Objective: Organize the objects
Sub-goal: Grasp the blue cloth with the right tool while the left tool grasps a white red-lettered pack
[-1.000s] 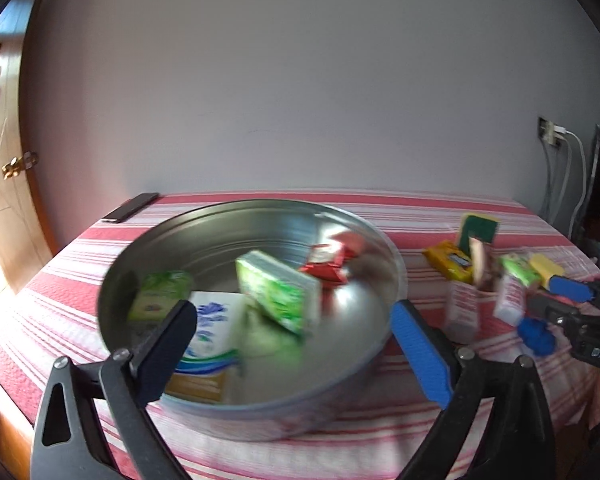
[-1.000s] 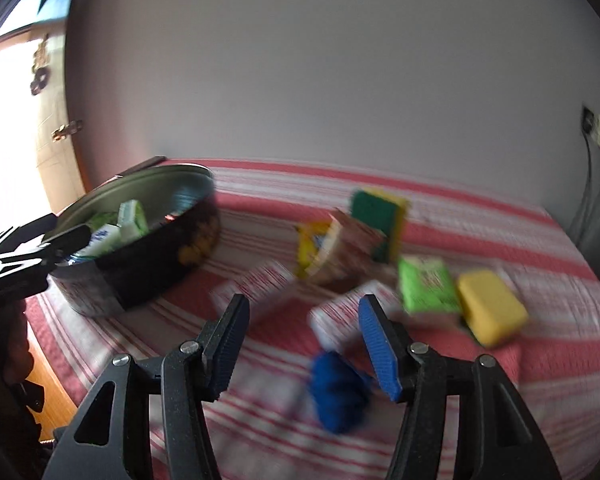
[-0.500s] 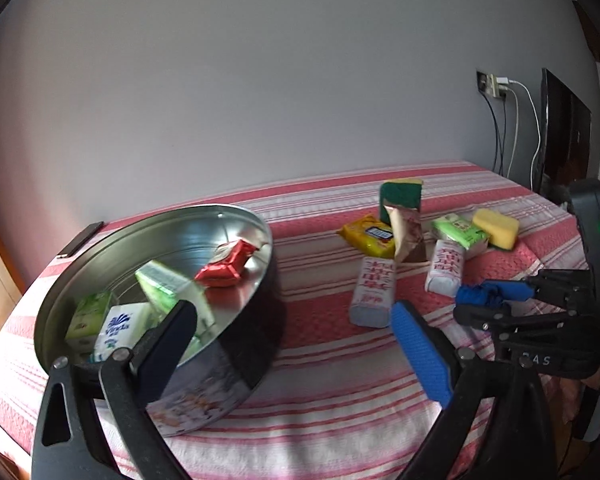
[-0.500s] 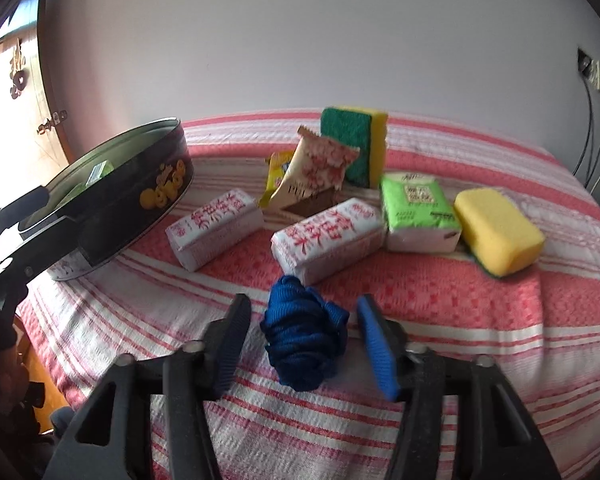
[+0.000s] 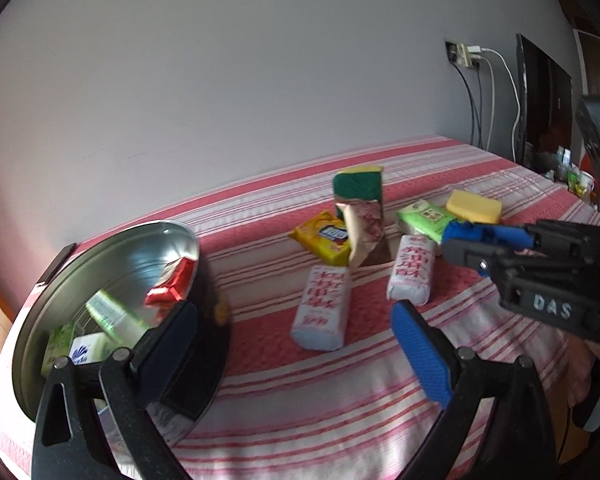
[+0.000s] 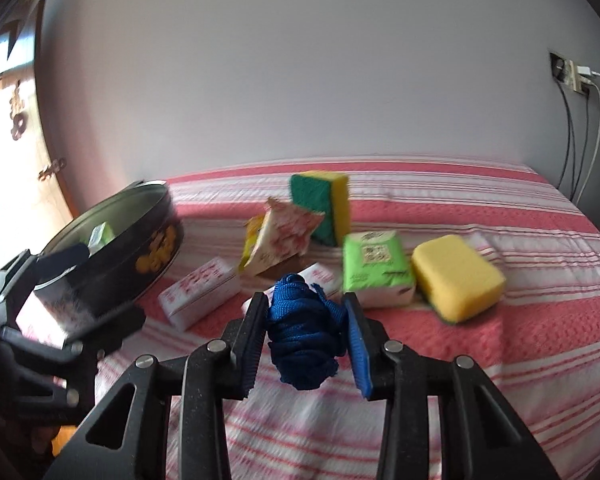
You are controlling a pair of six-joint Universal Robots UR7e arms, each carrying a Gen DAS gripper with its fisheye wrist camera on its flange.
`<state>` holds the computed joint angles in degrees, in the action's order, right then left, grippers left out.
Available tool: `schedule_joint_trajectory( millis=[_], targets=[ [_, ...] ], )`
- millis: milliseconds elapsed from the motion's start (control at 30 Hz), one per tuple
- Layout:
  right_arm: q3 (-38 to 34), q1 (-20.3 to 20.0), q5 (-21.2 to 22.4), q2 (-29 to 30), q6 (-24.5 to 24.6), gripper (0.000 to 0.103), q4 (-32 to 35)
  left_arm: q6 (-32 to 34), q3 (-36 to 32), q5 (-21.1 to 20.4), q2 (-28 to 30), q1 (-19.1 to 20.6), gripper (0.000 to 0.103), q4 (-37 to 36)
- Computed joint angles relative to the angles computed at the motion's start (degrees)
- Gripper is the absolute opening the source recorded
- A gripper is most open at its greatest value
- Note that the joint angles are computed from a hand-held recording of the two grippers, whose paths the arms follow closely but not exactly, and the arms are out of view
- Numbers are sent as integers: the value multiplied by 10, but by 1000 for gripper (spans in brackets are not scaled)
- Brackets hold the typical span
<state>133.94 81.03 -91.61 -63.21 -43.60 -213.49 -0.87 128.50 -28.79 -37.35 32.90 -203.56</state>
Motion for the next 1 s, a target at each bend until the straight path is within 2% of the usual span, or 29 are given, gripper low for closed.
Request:
schedule_joint_trajectory(
  millis=[67, 133, 267, 433, 567, 700, 767, 900, 1000],
  targets=[
    [-13, 1, 0, -2, 16, 40, 12, 6, -11, -19, -3, 5, 96, 21],
    [-26, 4, 0, -3, 25, 40, 22, -1, -22, -39, -11, 12, 88, 64],
    [-41, 3, 5, -1, 36, 40, 38, -6, -47, -87, -25, 34, 85, 140],
    [-49, -3, 8, 8, 42, 40, 49, -25, -73, -101, -28, 57, 80, 212],
    [-47, -4, 12, 5, 39, 40, 50, -44, -89, -111, -23, 73, 76, 242],
    [-47, -7, 21, 1, 41, 40, 61, -68, -96, -129, -27, 87, 62, 270],
    [-47, -8, 23, 0, 40, 40, 64, -67, -95, -130, -31, 89, 61, 270],
    [-46, -9, 24, 0, 42, 40, 63, -70, -92, -135, -30, 90, 42, 266],
    [-45, -9, 24, -1, 43, 40, 60, -65, -86, -125, -27, 85, 38, 252]
  ],
)
